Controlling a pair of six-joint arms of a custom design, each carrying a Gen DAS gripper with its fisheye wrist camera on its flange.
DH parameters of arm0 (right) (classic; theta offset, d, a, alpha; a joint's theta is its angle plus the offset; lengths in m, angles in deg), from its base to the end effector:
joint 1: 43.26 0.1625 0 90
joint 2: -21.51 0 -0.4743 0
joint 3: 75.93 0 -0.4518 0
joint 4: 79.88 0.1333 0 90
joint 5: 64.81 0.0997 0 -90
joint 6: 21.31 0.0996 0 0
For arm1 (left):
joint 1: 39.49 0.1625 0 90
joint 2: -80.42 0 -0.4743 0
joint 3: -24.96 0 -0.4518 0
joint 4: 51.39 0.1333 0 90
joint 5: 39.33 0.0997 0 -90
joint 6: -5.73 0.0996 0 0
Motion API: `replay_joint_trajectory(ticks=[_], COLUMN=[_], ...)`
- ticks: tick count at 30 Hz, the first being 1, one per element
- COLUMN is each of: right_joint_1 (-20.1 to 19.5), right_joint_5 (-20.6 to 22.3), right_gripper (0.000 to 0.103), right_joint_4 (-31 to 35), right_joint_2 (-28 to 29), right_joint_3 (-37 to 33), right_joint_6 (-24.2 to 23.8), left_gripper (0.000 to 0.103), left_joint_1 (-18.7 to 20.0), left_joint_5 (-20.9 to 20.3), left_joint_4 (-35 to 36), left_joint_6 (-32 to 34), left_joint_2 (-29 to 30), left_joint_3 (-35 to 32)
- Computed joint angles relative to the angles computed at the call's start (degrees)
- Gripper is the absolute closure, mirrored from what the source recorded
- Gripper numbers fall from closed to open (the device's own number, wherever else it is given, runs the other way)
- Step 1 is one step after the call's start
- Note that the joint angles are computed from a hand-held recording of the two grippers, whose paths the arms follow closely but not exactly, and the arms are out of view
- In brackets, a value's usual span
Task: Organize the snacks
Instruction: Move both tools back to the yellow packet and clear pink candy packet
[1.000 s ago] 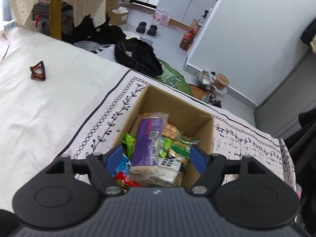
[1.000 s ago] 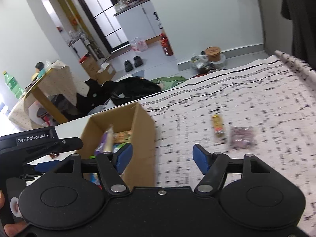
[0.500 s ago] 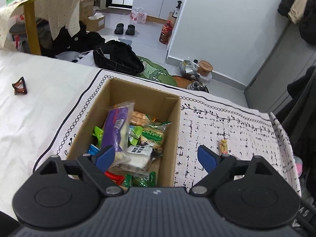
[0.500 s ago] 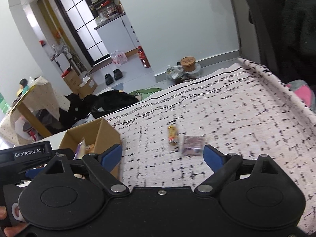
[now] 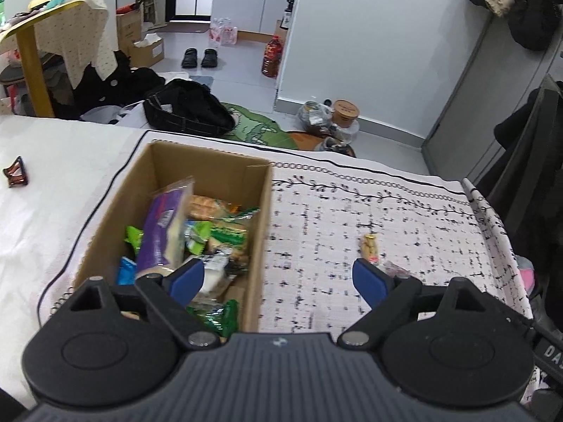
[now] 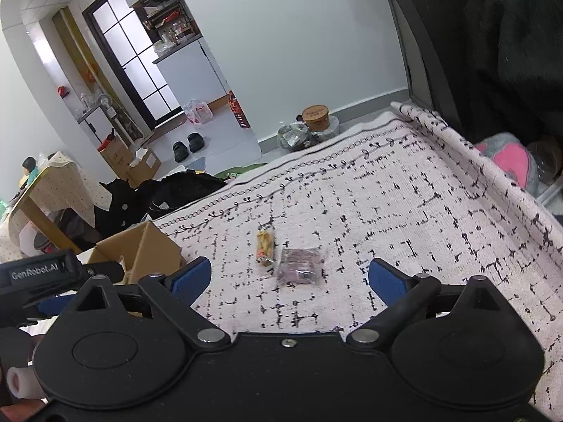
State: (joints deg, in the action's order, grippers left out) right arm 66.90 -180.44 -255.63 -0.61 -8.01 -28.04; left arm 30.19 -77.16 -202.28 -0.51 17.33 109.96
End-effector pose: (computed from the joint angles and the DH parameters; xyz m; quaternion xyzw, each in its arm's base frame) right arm 0.3909 -0.8029 0.0124 0.1394 -0.9089 0.3552 0.1681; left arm -0.0616 -0.7767 0.4321 -0.0418 0.8583 -0.3869 0.3346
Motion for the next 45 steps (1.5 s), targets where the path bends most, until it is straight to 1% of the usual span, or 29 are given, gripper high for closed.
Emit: replay_joint_trajectory(ticks=[4, 9, 12, 15, 18, 23, 26, 28, 29, 30, 32, 33, 34, 36, 37, 40, 45], right_joint_1=[-0.9, -1.6, -2.0, -2.4, -2.7, -3.1, -3.2, -3.3, -3.4, -3.4, -3.3, -3.4, -3.4, -3.4, -3.5, -3.8, -4.0], right_joint_5=[1.6, 2.2, 2.5, 2.4, 2.5, 2.5, 1.8, 1.0, 0.8, 0.6, 0.0, 0.0, -0.3, -0.6, -0.4, 0.5, -0.3], right_gripper=[0.013, 0.018, 0.022, 0.024, 0.029, 0.033, 0.034, 0.038, 0.039, 0.039, 0.041, 0.043, 0.051, 0.061, 0.063, 0.066, 0.066], right_joint_4=[0.5, 2.6, 4.3, 6.0, 8.2, 12.5, 13.5, 14.7, 15.6, 16.0, 15.8, 15.9, 16.0, 15.7, 15.4, 14.4, 13.3], right_joint_2=[0.3, 2.1, 3.1, 4.3, 5.8, 8.2, 9.8, 10.7, 11.1, 11.4, 11.9, 12.3, 12.6, 12.9, 12.7, 12.0, 12.0], right_joint_3=[-0.3, -3.0, -4.7, -6.6, -9.1, -13.3, -15.6, -17.0, -17.6, -18.1, -18.6, -19.1, -19.7, -20.0, -19.6, -18.8, -19.1], right_joint_6=[2.2, 3.8, 4.7, 5.9, 6.7, 7.6, 7.4, 7.6, 7.8, 7.7, 5.8, 5.1, 4.4, 2.5, 2.2, 2.3, 2.6], left_gripper=[0.013, 0.013, 0.015, 0.017, 0.023, 0.039, 0.048, 0.050, 0.052, 0.052, 0.052, 0.052, 0.052, 0.053, 0.053, 0.053, 0.053], left_joint_1=[-0.1, 0.3, 0.9, 1.2, 1.7, 2.8, 3.4, 3.9, 4.1, 4.3, 4.6, 4.7, 4.8, 5.1, 5.2, 5.7, 5.9], left_joint_5=[-0.9, -2.7, -5.2, -6.0, -6.5, -8.3, -9.0, -9.8, -10.0, -10.2, -10.5, -10.6, -10.7, -10.9, -11.3, -12.2, -14.1], left_joint_4=[-1.4, -4.2, -2.6, -2.3, -2.0, 0.0, 1.9, 2.6, 2.8, 2.9, 2.9, 2.9, 3.0, 3.1, 3.4, 3.8, 3.7], left_joint_6=[1.2, 3.4, 2.9, 4.5, 5.5, 6.0, 5.5, 5.3, 5.1, 5.0, 4.8, 4.8, 4.7, 4.1, 3.6, 2.6, 2.7], left_joint_2=[1.3, 2.7, 3.7, 5.3, 7.1, 9.1, 10.3, 10.9, 11.1, 11.4, 12.1, 12.4, 12.8, 13.4, 13.7, 15.0, 17.1], left_joint_3=[-0.5, -0.7, -2.1, -3.7, -5.7, -8.2, -9.5, -10.2, -10.4, -10.7, -11.5, -11.8, -12.2, -12.8, -13.2, -14.9, -17.3])
